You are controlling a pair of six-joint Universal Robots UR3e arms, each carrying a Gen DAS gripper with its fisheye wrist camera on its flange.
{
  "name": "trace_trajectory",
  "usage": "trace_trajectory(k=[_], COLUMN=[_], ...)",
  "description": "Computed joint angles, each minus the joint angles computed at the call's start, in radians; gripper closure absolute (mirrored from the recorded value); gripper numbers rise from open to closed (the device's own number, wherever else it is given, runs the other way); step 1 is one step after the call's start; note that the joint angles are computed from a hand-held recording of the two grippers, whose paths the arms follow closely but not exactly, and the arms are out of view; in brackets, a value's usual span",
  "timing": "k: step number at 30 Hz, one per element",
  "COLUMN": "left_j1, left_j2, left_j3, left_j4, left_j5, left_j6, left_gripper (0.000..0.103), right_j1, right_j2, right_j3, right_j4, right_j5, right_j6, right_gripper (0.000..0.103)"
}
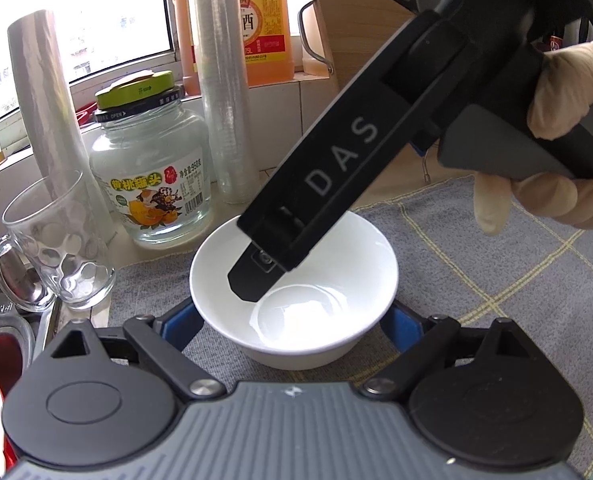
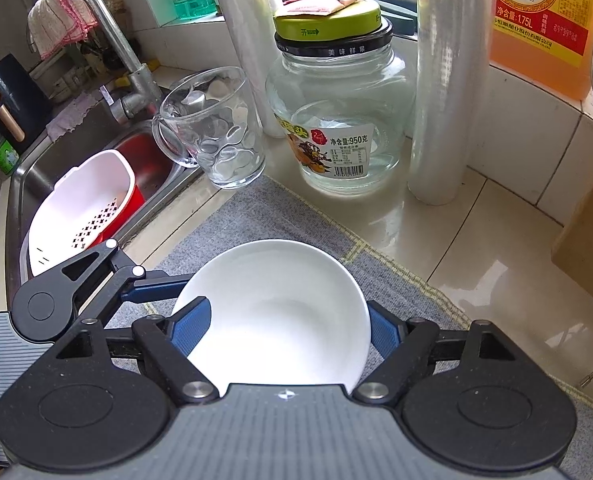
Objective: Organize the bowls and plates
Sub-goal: 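Lift and carry the white bowl with the right tool toward the nested bowls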
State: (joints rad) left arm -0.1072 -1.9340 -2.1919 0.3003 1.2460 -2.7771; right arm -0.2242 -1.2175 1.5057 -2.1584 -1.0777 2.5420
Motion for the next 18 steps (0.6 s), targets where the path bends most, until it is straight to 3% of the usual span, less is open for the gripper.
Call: trace_trajectory(k=[7,18], left_j1=[0.001,-0.029], left_j2=[0.043,0.267], left_j3=[-0.012,-0.073], left_j4=[-0.04,-0.246], left_j5=[-0.008,-0.001], left_j6=[0.006,0.021], left_gripper=[0.01,0.01], right_j1=[-0.004,-0.059], right_j2=[-0.018,-0.201], right_j3=[0.005,0.116], right_j4=[0.017,0.124], right_j5=[0.003,0.04], right_j6=[0.01,-0.041], right_gripper=[0.017,0.016])
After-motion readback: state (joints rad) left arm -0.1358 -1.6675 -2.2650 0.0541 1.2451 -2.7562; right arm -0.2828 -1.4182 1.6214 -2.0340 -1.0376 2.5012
